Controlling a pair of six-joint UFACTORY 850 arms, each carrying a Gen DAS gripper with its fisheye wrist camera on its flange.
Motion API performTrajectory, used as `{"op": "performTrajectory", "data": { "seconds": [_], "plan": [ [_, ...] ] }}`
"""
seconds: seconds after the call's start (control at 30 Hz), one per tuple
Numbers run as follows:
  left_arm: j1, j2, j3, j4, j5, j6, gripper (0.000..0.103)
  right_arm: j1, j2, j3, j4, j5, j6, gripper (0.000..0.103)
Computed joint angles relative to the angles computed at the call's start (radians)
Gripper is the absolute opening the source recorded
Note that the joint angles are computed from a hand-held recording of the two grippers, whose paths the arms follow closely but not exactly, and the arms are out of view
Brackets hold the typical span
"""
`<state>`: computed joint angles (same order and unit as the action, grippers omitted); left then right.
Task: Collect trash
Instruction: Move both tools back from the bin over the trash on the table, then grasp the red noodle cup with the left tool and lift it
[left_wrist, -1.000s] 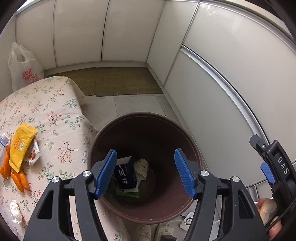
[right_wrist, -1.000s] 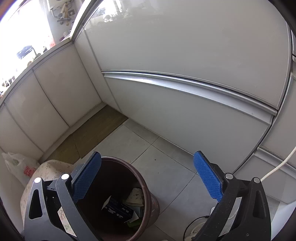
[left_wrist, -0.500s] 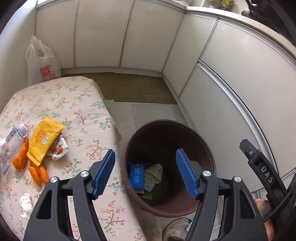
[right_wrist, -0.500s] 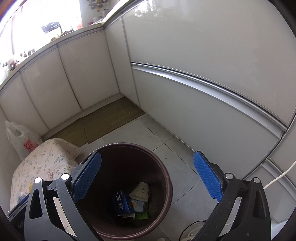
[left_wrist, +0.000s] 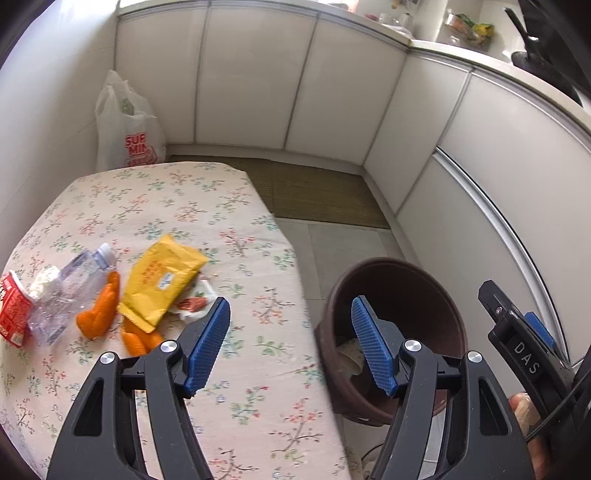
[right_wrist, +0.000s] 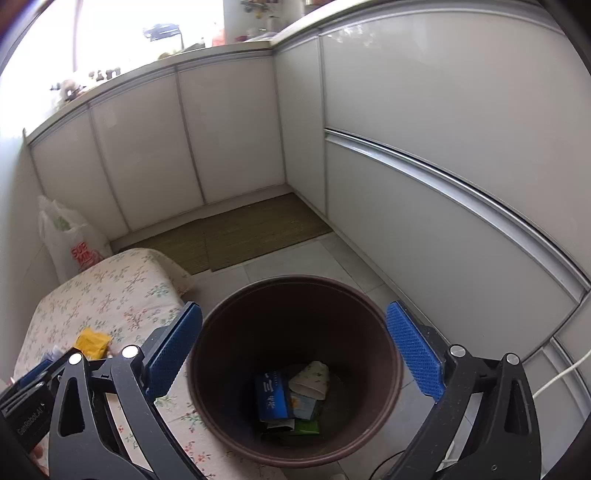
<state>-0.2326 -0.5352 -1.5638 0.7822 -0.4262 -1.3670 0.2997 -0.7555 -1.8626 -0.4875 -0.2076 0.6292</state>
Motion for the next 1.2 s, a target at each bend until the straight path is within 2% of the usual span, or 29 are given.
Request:
{"op": "performTrajectory", "data": {
  "seconds": [0.1, 0.33, 0.4, 0.53, 0.73, 0.97, 1.07, 1.2],
  "plan": [
    [0.014, 0.032, 0.047, 0.041, -0.008, -0.047, 0.067, 0.019, 0.001, 0.0, 0.057, 0.005, -0.076, 0.096],
    [0.049, 0.106, 0.147, 0.106, -0.021, -0.139, 0.067, 0.064, 0.001, 0.005, 0.052, 0.016, -0.117, 0.096],
    [0.06, 0.127, 0.177, 0.123, -0.023, -0.165, 0.072, 0.079, -0.002, 0.002, 0.055, 0.014, -0.132, 0.096],
    [0.082, 0.163, 0.224, 0.157, -0.031, -0.211, 0.073, 0.108, -0.008, -0.003, 0.057, 0.019, -0.159, 0.096],
    [0.12, 0.203, 0.282, 0.167, -0.036, -0.238, 0.073, 0.148, -0.006, 0.006, -0.027, 0.049, -0.111, 0.096],
    [0.172, 0.247, 0.358, 0.163, -0.037, -0.277, 0.073, 0.188, -0.034, -0.033, 0.049, 0.031, -0.21, 0.096],
    [0.202, 0.276, 0.402, 0.184, -0.045, -0.324, 0.08, 0.208, -0.044, -0.042, 0.061, 0.023, -0.239, 0.096],
    [0.248, 0.315, 0.458, 0.209, -0.066, -0.391, 0.081, 0.235, -0.058, -0.056, 0.073, 0.01, -0.276, 0.096]
  ]
}}
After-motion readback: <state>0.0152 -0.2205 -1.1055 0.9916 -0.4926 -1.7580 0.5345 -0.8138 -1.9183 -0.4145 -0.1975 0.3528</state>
